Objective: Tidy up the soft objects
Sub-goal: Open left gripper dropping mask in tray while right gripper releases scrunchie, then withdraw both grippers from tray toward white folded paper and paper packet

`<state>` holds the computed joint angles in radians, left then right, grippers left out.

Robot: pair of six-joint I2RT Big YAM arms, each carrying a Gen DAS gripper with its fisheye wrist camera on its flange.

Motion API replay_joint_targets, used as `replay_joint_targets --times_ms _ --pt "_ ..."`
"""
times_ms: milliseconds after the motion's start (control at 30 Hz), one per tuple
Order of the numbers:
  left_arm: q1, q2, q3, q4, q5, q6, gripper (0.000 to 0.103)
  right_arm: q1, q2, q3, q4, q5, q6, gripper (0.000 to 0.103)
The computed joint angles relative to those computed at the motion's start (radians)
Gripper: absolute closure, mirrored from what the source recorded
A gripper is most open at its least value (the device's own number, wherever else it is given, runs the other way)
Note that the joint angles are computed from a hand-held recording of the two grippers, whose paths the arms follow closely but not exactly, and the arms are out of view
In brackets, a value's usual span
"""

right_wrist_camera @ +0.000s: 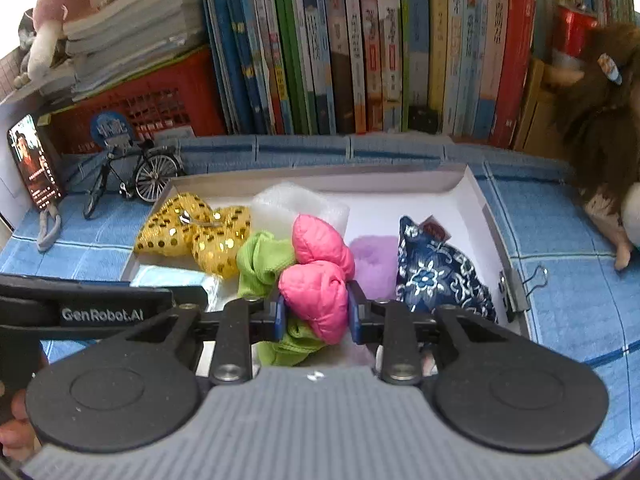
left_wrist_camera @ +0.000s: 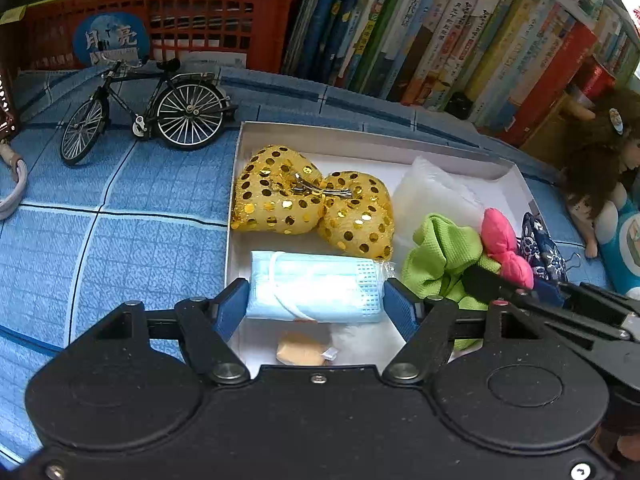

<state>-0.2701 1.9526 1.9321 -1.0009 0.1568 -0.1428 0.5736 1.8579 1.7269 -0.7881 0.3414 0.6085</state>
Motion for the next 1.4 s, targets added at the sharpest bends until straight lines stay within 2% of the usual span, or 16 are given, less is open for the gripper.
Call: replay_joint_targets --times_ms 133,167,233,267,433,567,733,1033,1200,1300,1400 --pt "0.003 0.008 0.011 -0.01 0.012 -0.009 0.031 -0.003 0.01 0.017 -0.02 -0.011 0.01 0.067" --pt "0.005 0.009 0.014 -0.015 0.018 -0.013 0.031 -0.003 0.009 0.016 -0.02 -0.009 0.011 0.06" --pt "0.006 0.005 0.013 -0.017 0.024 -0.013 0.031 -0.002 0.007 0.016 -0.018 -0.008 0.012 0.059" --pt "0.005 -0.001 0.007 -0.016 0.021 -0.007 0.03 0.0 0.003 0.012 -0.016 -0.003 0.011 0.049" --pt "0.002 -0.041 -0.028 -0.004 0.004 0.024 0.028 0.011 -0.026 -0.009 -0.015 0.014 0.002 0.044" --pt "0.003 -0.086 -0.068 0.008 -0.009 0.055 0.026 0.022 -0.076 -0.053 0.007 0.012 -0.032 0.034" --pt "-0.003 -0.151 -0.135 0.032 -0.021 0.113 0.025 0.052 -0.128 -0.093 0.018 0.048 -0.097 0.029" --pt "-0.014 -0.258 -0.247 0.052 -0.015 0.197 0.024 0.098 -0.202 -0.154 0.015 0.07 -0.13 0.025" --pt "-0.017 -0.283 -0.257 0.001 0.004 0.256 0.025 0.123 -0.24 -0.189 0.01 0.062 -0.155 0.024" --pt "-0.022 -0.276 -0.233 -0.055 0.012 0.329 0.028 0.144 -0.25 -0.199 -0.005 0.065 -0.232 0.024" --pt "-0.035 -0.269 -0.211 -0.107 0.002 0.418 0.03 0.16 -0.258 -0.204 -0.033 0.018 -0.331 0.024"
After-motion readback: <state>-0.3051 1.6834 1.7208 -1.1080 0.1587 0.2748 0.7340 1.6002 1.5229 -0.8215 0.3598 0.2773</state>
